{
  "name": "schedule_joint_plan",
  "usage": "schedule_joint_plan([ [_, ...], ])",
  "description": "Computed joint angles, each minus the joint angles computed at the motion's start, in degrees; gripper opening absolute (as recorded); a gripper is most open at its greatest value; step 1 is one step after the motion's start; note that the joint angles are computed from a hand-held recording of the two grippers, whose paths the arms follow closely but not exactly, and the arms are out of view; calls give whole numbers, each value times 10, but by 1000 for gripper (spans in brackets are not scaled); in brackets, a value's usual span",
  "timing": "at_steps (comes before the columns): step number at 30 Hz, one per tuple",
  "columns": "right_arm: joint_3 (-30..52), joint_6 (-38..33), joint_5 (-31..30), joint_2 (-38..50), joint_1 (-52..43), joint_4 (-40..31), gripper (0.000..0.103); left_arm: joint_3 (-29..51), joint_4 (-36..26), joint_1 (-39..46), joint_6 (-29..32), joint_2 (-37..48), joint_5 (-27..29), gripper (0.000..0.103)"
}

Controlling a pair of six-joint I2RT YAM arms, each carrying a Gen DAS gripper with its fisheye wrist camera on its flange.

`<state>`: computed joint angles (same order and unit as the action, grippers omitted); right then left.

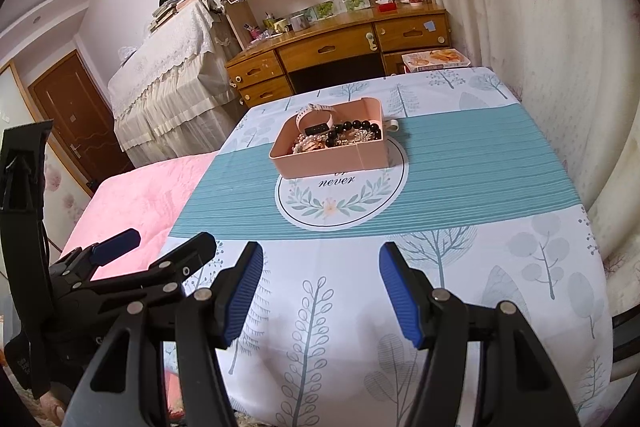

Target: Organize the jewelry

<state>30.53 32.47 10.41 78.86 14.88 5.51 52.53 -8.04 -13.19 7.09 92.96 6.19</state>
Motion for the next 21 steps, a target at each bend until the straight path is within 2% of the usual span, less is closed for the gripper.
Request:
schedule_joint_plan([
  [21,-1,8,2,7,7,4,61,-16,4,21,18,-1,15,102],
])
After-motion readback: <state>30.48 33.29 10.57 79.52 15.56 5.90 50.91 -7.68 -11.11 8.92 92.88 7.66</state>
